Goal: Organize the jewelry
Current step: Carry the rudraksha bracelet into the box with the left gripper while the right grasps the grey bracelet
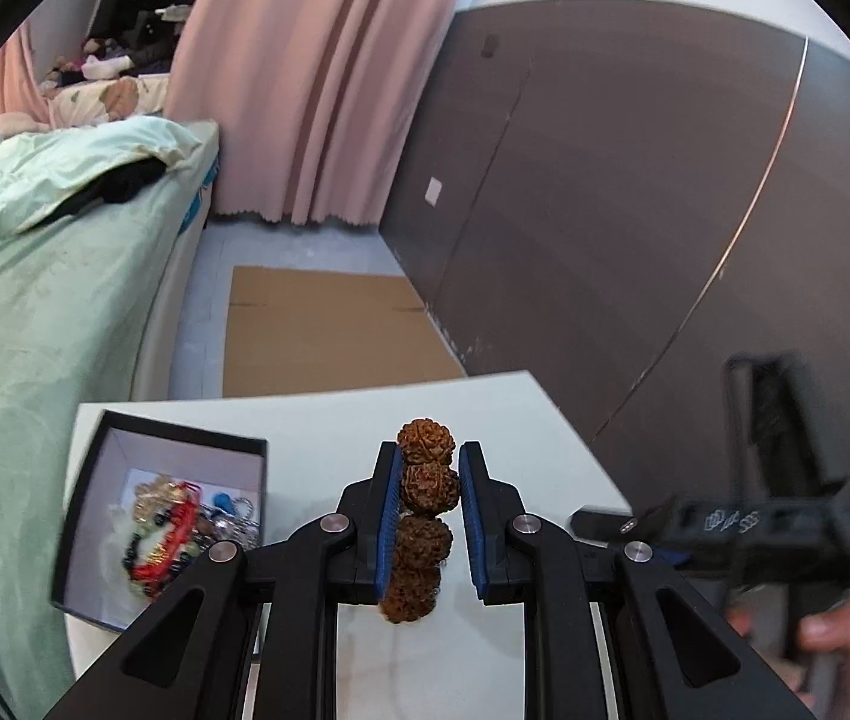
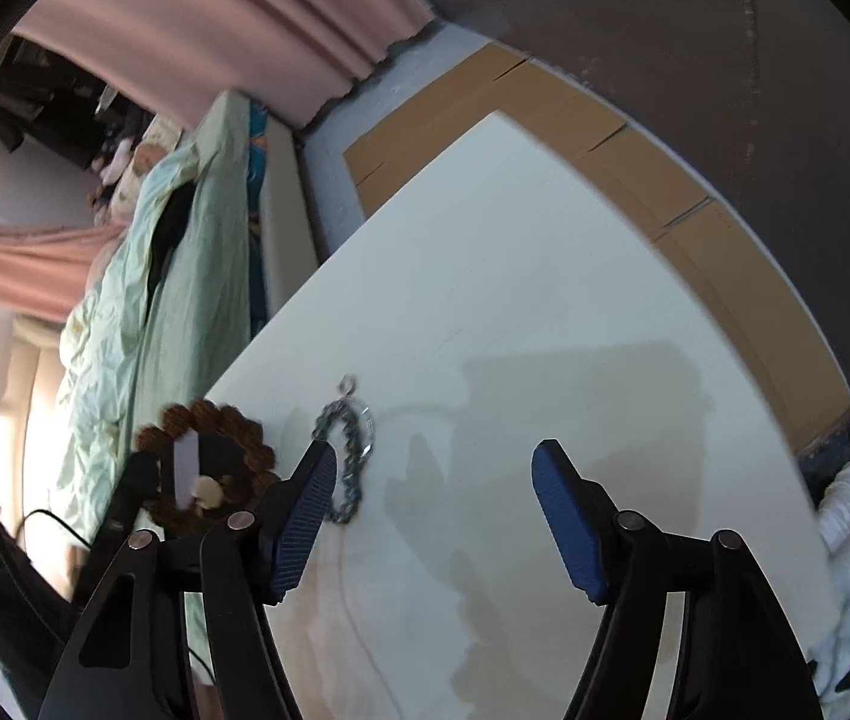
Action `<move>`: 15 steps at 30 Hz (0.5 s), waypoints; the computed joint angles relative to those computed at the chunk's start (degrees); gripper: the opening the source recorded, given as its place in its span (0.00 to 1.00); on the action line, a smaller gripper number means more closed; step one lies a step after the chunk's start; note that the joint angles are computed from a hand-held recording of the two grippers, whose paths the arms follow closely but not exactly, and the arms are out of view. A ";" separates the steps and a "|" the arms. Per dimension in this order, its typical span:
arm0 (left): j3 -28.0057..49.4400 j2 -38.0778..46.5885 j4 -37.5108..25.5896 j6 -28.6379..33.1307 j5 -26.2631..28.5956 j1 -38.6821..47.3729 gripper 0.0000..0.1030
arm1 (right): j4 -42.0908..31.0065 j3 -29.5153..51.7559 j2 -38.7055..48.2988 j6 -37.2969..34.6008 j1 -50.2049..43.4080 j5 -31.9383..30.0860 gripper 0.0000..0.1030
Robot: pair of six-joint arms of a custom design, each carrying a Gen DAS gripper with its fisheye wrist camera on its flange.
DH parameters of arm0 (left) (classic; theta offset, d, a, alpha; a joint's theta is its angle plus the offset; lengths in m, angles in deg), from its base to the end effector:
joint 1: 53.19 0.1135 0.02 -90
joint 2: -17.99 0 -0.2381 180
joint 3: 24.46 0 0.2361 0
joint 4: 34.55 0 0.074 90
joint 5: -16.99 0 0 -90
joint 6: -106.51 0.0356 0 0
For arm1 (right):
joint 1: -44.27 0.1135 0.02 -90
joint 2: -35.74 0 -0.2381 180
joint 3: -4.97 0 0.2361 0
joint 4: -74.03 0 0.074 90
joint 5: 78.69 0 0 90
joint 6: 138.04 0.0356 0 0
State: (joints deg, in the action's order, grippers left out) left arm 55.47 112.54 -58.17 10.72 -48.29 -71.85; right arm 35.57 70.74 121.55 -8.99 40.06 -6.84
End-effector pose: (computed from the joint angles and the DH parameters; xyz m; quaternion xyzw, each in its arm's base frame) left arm 0.3277 -0.1264 0.2254 0.1913 0.8628 -0.2785 0.3759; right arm 0.2808 -0.0096 0.1781 0.3105 0.8993 0.2251 0.2103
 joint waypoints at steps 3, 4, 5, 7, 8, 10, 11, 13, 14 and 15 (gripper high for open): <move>-0.20 -1.63 -0.60 -0.29 2.46 2.51 0.20 | 0.17 1.64 2.72 -0.48 2.61 0.68 0.59; -0.12 -1.93 -0.88 -0.33 3.09 3.22 0.20 | 0.32 2.28 3.84 -0.46 3.62 1.06 0.59; -0.03 -2.07 -1.00 -0.45 3.40 3.60 0.20 | 0.35 3.03 5.04 -0.47 4.65 1.57 0.58; 0.41 -2.07 -1.42 -0.85 4.79 4.81 0.20 | 0.32 4.31 6.89 -0.25 6.31 2.19 0.53; 0.78 -1.91 -1.72 -1.03 5.58 5.57 0.20 | 0.47 4.85 7.73 0.06 6.97 2.33 0.52; 1.41 -1.52 -2.16 -1.36 6.84 6.68 0.20 | 0.86 5.80 9.38 0.80 8.14 2.72 0.52; 1.71 -1.38 -2.35 -1.61 7.55 7.29 0.20 | 0.79 6.49 10.30 1.16 8.82 3.19 0.52; 1.86 -1.54 -2.66 -1.72 8.63 8.63 0.20 | 0.45 7.92 12.04 1.39 10.20 4.27 0.52; 2.06 -1.57 -2.80 -1.77 8.96 9.13 0.20 | 0.21 8.67 12.76 1.59 10.93 4.70 0.52; 2.31 -1.68 -2.93 -1.87 9.38 9.82 0.20 | -0.11 9.63 13.75 1.44 11.55 5.09 0.52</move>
